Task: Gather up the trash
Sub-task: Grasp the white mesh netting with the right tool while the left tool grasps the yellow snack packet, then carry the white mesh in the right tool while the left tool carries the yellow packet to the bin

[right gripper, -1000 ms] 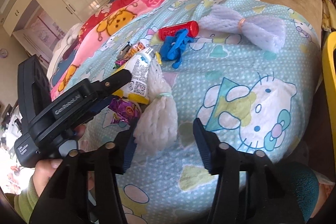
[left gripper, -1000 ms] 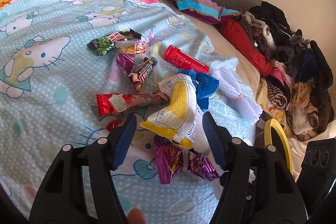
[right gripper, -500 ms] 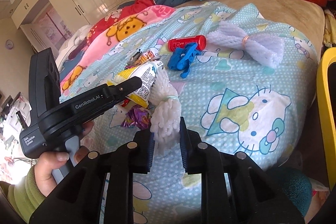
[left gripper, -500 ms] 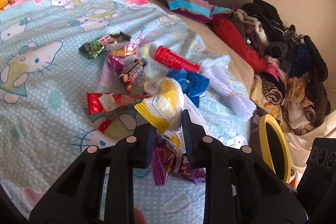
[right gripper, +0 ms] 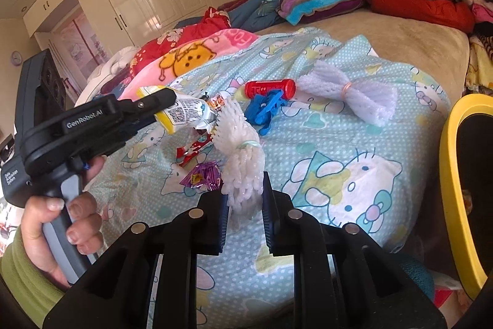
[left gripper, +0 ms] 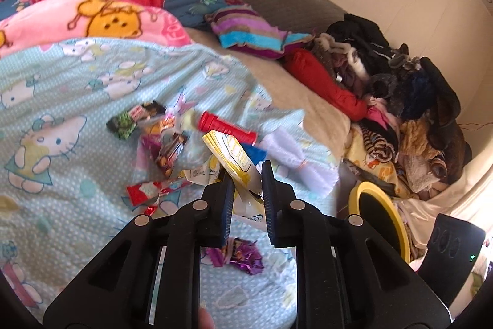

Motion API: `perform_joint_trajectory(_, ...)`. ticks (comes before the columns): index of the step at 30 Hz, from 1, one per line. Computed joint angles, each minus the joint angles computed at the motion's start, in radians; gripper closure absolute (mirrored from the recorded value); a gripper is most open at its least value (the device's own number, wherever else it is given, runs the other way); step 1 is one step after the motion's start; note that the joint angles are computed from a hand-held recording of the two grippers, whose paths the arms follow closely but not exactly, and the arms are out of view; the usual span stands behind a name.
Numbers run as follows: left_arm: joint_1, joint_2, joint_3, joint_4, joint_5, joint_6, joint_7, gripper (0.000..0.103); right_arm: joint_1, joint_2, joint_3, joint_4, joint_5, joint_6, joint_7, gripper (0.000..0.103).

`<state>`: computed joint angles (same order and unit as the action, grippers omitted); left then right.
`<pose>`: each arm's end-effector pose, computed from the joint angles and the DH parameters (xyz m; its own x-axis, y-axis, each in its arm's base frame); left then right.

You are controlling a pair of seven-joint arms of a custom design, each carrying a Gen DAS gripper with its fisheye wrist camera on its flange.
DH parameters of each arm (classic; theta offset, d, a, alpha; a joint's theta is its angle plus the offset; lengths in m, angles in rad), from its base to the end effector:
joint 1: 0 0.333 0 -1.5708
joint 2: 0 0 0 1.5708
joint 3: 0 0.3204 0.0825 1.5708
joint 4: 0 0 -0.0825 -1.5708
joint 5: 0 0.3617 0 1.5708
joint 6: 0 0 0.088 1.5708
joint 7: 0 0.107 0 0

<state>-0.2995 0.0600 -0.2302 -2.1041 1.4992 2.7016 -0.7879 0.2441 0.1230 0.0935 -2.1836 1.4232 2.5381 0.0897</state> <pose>0.4671 -0.3108 0.4423 0.2850 -0.8381 0.4651 -0.4537 -0.5454 -0.7047 0.5213 0.1699 0.3680 0.6870 -0.6284 -0.3649 -0.6445 -0.2951 -0.7054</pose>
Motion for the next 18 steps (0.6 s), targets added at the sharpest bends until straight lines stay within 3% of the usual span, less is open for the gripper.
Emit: perform_joint_trajectory(18,-0.027,-0.022,-0.025,0.055,0.020,-0.052,0.076,0.092,-0.027,-0.057,-0.032,-0.004,0.104,-0.017,-0.080,0.085)
